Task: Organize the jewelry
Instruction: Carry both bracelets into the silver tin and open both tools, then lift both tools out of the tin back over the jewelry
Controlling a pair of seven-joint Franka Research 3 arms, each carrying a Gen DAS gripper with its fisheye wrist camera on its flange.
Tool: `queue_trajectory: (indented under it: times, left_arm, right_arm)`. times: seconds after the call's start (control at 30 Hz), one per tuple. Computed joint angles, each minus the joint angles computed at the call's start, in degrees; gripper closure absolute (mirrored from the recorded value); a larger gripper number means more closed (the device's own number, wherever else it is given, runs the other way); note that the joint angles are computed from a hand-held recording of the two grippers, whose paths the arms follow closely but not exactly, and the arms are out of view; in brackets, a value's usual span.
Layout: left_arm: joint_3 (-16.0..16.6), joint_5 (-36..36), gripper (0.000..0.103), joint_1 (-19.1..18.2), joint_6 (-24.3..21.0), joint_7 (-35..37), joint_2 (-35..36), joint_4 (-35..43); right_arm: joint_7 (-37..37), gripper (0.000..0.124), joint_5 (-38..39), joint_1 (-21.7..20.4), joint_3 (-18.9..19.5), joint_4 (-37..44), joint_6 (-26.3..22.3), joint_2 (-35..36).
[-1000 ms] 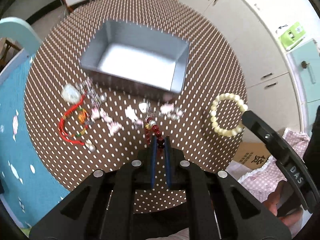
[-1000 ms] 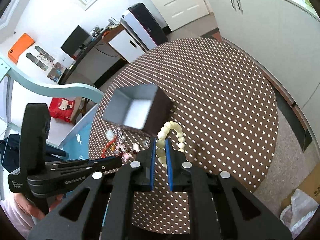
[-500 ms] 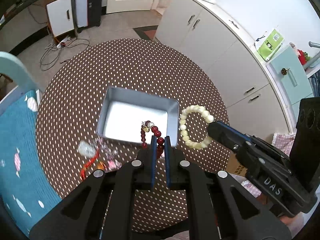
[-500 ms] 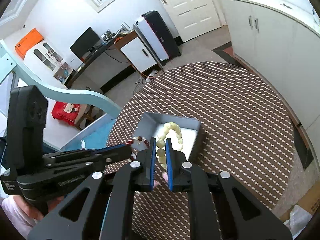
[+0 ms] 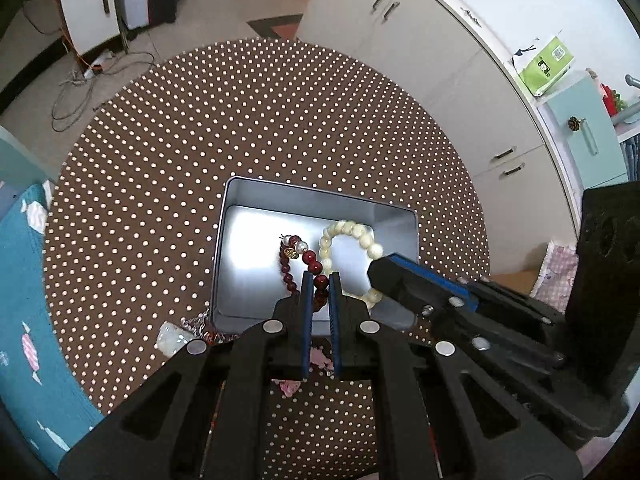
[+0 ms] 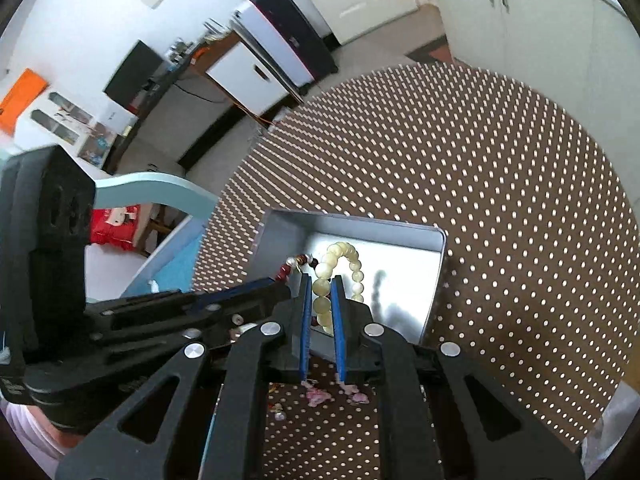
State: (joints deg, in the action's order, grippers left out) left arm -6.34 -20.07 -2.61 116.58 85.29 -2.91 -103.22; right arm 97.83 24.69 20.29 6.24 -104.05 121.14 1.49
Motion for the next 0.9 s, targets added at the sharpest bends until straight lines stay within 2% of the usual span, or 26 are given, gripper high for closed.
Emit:
queue_trajectory:
  times: [0.4,0.43,0.5,0.57,0.6,0.9]
  left_arm:
    - [-0.88,2.92,0.095,0.58,-1.13,0.31,3.56,1.0]
    - [-0.92,3.38,0.095,0.57,-1.22,0.3,3.34,0.81]
    - [-0.85,3.63,0.083,0.61,-1.61,0.24,2.47,-0.06]
    - [-0.69,3.81,0.083,0.6,-1.28,-0.01,1.24,-1.4]
    - [-0.6,3.82,0.083,0.57,-1.21,-0.07,0.82,-1.82]
    - [0.09,5.0,0.082,-0.72,-1.45,-2.15,-4.65,-4.9]
  right_arm:
    - [4.65,0.111,-3.67,0.54,0.03,0.36,-2.6,1.54]
    - [5.15,0.106,-3.72,0.45,-0.05,0.33,-2.73,1.35]
    - [5.32,0.093,-3.93,0.16,-0.26,0.08,-3.03,0.62]
    - [5.37,0.08,-4.42,-0.06,-0.38,-0.26,-2.44,-0.31]
    - [5.41,0.077,-4.95,-0.09,-0.36,-0.44,-2.0,-0.78]
    - [3.41,0.075,-4.39,-0.58,-0.38,-1.39,-0.91,-3.3]
